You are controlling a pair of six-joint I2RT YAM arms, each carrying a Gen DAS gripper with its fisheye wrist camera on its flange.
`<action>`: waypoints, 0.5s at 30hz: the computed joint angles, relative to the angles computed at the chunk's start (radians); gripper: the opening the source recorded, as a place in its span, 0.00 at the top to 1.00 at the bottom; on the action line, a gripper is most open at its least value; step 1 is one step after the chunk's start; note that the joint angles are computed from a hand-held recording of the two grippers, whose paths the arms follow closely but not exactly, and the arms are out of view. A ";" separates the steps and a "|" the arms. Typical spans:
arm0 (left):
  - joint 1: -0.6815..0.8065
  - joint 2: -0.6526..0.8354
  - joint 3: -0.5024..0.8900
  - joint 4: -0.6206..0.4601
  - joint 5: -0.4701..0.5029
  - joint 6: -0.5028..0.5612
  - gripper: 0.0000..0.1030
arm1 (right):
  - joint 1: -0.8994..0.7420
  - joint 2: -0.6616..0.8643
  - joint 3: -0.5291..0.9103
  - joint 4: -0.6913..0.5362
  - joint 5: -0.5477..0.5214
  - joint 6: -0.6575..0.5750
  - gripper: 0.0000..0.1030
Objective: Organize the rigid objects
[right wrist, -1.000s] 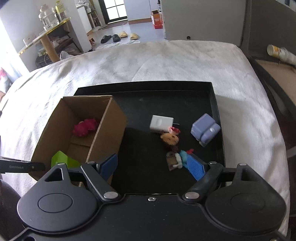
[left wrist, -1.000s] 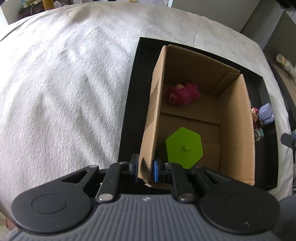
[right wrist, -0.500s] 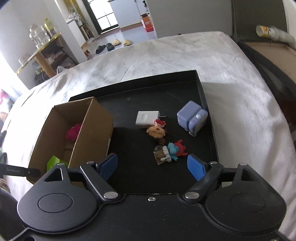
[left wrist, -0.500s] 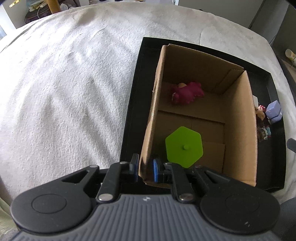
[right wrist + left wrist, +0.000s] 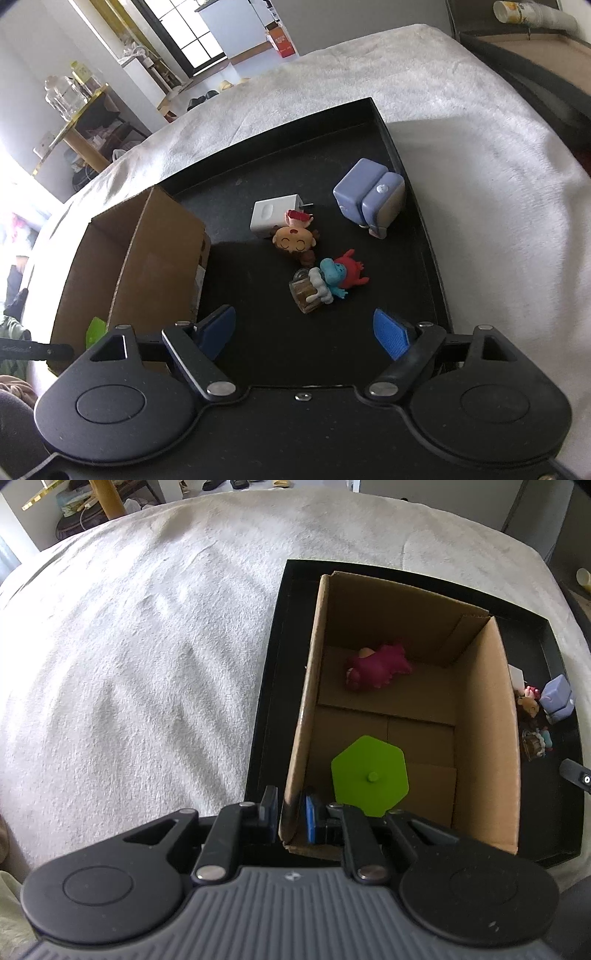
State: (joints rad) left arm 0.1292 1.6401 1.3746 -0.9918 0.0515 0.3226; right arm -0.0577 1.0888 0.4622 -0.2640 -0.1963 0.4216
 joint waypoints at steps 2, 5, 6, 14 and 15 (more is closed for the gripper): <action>-0.009 -0.003 -0.012 0.014 -0.010 -0.002 0.86 | -0.003 0.030 -0.003 0.028 0.003 -0.005 0.21; -0.015 -0.001 -0.022 0.026 -0.028 0.000 0.86 | 0.003 0.082 0.001 0.067 0.017 -0.016 0.21; -0.014 0.003 -0.021 0.028 -0.028 -0.002 0.86 | 0.010 0.101 0.006 0.078 0.029 -0.022 0.21; -0.019 0.022 -0.020 0.034 -0.029 -0.010 0.86 | 0.089 0.258 0.044 0.153 0.150 -0.063 0.21; -0.019 0.024 -0.022 0.038 -0.029 -0.009 0.86 | 0.095 0.274 0.047 0.159 0.160 -0.066 0.21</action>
